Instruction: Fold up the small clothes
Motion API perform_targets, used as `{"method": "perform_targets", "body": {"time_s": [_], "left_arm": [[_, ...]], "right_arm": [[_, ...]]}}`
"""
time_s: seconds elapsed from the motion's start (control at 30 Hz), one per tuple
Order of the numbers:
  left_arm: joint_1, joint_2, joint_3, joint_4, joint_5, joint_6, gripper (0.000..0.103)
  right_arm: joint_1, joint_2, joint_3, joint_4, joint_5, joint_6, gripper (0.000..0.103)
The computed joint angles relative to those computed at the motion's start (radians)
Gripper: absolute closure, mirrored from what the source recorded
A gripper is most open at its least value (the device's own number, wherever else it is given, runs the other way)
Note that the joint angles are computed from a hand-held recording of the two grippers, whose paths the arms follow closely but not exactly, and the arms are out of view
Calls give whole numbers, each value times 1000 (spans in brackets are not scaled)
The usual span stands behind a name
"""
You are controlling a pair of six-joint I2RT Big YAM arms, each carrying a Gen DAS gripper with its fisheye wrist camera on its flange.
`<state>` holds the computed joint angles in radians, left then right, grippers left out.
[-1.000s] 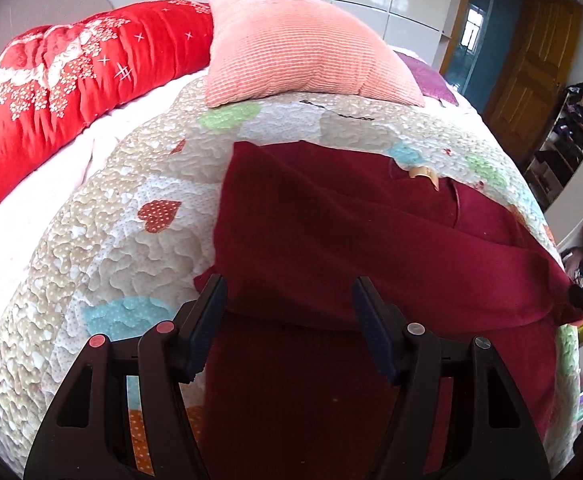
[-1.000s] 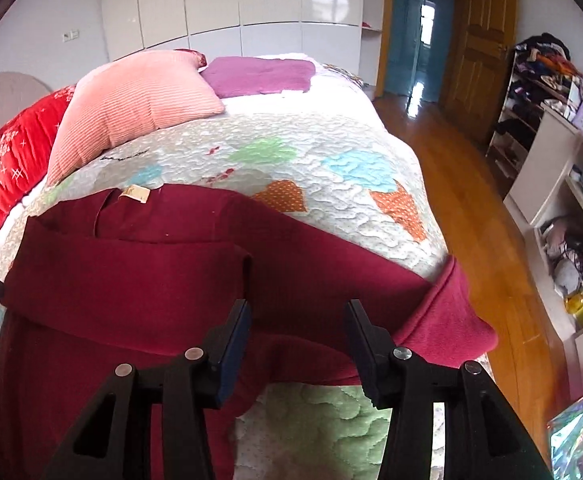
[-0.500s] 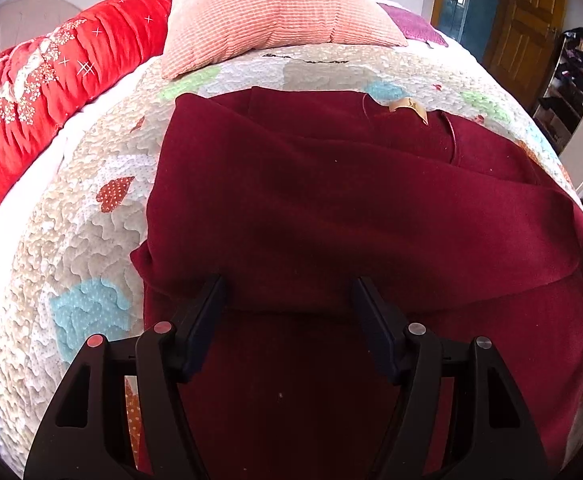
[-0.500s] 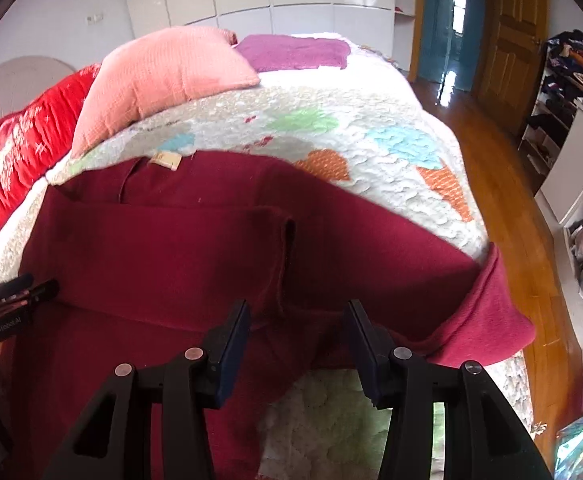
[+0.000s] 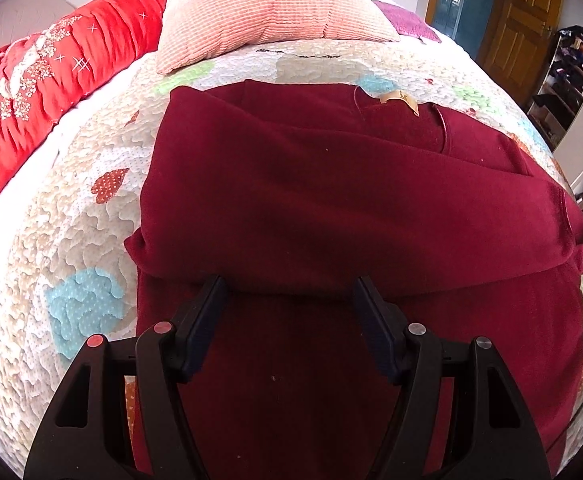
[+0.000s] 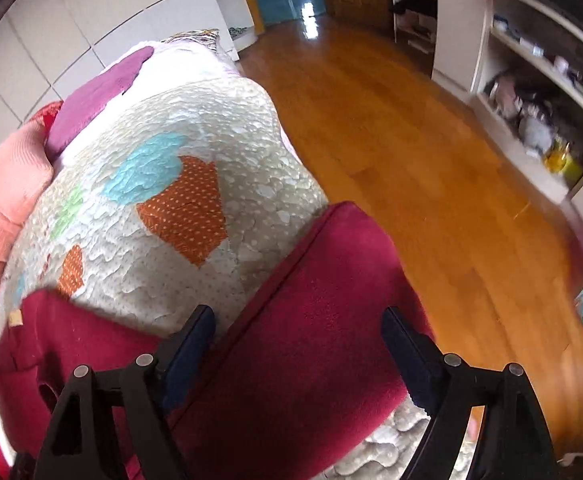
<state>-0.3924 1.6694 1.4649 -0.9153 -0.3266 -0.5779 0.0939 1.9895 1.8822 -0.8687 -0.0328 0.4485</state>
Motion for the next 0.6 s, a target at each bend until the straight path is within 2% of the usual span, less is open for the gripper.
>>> {"method": "perform_targets", "body": {"time_s": [0.03,0.07,0.1,0.13,0.17,0.2,0.37,0.6], "left_arm": [[1,0,0,0,2,-1,37],[1,3,3,1,3,-4,37],[2,3,3,3,5,-6,37],[2,2,2,2,7,-8,37],[2,2,4,-1,8,-9,37],[2,-2,5,-4,10,-8,37],[12,-68,-39,36,5,-27,37],[54,-178,-117,124,58,-116,37]], "right_arm": [[-15,-16,-41,56,-73,12,37],[-22,-35,-76,98,-111,20,44],[-20,-51,-99,116,-104,10,59],[-5,-63,-108,115,-70,-7,80],[8,-79,-110,102,-21,-32,90],[17,-102,-125,111,5,-42,92],[77,-233,-196,242,-53,-132,94],[247,-250,-150,284,-245,-272,94]]}}
